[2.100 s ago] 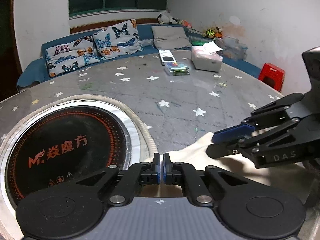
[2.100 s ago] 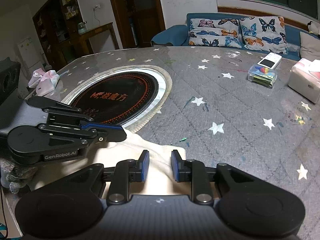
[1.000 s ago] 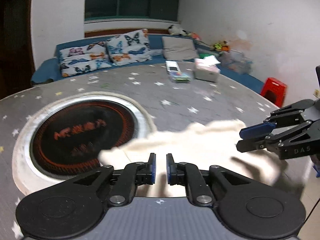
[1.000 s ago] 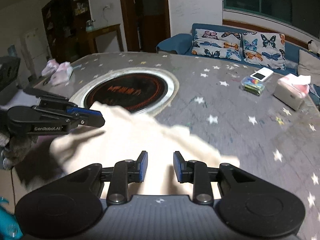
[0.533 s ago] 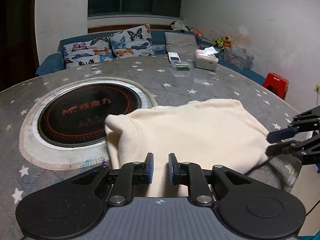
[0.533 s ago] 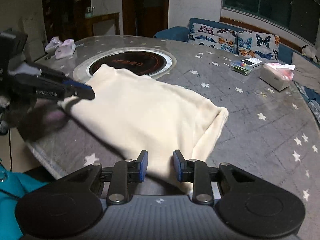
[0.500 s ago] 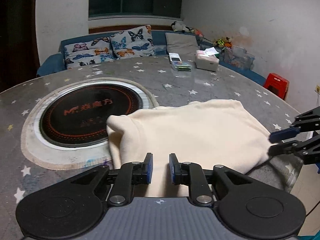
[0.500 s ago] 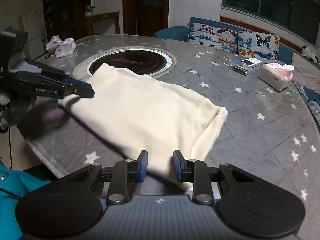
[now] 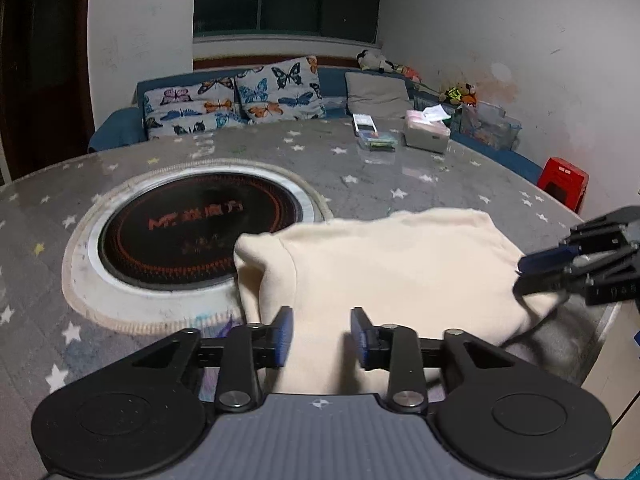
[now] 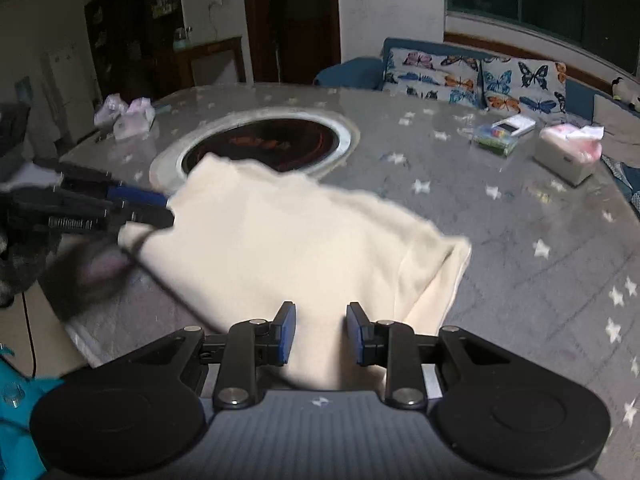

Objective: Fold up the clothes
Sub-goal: 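Smooth the folded sweatshirt with both open grippers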

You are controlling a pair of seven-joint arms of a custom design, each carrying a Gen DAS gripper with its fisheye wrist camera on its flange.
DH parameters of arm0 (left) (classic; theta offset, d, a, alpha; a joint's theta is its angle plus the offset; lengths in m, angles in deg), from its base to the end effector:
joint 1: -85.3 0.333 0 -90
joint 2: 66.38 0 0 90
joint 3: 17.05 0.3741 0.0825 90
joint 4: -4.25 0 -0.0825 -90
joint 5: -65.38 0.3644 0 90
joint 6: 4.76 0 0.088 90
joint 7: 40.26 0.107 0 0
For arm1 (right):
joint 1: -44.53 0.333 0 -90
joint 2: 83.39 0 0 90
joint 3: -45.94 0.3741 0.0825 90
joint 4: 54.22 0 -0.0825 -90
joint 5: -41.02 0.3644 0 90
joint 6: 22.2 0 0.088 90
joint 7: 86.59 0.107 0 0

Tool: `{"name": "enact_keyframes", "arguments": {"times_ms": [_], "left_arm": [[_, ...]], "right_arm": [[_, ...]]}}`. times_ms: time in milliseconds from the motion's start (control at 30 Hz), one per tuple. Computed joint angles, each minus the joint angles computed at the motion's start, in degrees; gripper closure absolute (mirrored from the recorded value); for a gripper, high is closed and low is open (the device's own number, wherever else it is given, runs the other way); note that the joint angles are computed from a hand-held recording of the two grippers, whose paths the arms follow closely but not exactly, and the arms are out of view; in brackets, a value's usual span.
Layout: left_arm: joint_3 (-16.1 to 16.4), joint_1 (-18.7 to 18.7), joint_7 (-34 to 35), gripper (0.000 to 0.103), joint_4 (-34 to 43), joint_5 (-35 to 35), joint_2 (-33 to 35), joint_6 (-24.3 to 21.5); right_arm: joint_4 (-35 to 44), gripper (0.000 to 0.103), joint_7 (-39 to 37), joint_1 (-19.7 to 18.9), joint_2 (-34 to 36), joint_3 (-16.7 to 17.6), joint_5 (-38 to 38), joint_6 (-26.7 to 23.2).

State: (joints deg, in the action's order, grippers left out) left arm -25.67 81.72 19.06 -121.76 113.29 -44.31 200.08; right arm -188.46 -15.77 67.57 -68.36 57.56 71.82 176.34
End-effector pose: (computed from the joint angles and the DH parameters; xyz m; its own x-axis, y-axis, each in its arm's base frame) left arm 0.5525 -0.2049 0.3836 -0.5679 -0.8210 0.0589 -0.5211 0.3033 -0.7978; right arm 0.4965 0.2619 0.3899 0.3478 -0.9348 -0.0725 -0.6569 -0.1877 -0.7303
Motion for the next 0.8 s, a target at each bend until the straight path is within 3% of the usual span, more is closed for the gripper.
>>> {"name": "enact_keyframes", "arguments": {"times_ms": [133, 333, 467, 600, 733, 800], "left_arm": [[-2.75, 1.61, -2.44, 0.062, 3.34, 2.04, 1.59, -1.83], [-8.64, 5.73, -8.07, 0.062, 10.29, 8.2, 5.86, -5.03], [-7.59, 3.92, -8.81, 0.062, 13.5, 6.15, 7.71, -9.6], [-12.35, 7.8, -7.07, 0.062, 14.47, 3.69, 9.31, -13.23], [-12.44, 7.43, -4.8, 0.059, 14.3, 1.27, 9.29, -13.28], [-11.71, 6.52, -4.14, 0.058, 14.21, 0.02, 9.22, -13.48]], "right_arm": [[4.27, 0.075, -1.99, 2.9, 2.36, -4.06, 3.25, -0.11], [10.63, 0.075, -2.63, 2.02, 7.14, -4.37, 5.62, -1.07], [13.23, 0.075, -3.05, 4.67, 9.49, -7.45, 9.02, -2.62], [13.23, 0.075, -3.35, 4.19, 9.38, -6.75, 9.81, -1.9], [13.59, 0.074, -3.03, 1.96, 9.72, -4.18, 8.8, -0.39], [14.4, 0.072, -3.22, 2.78, 10.33, -5.17, 9.39, -1.41]]}}
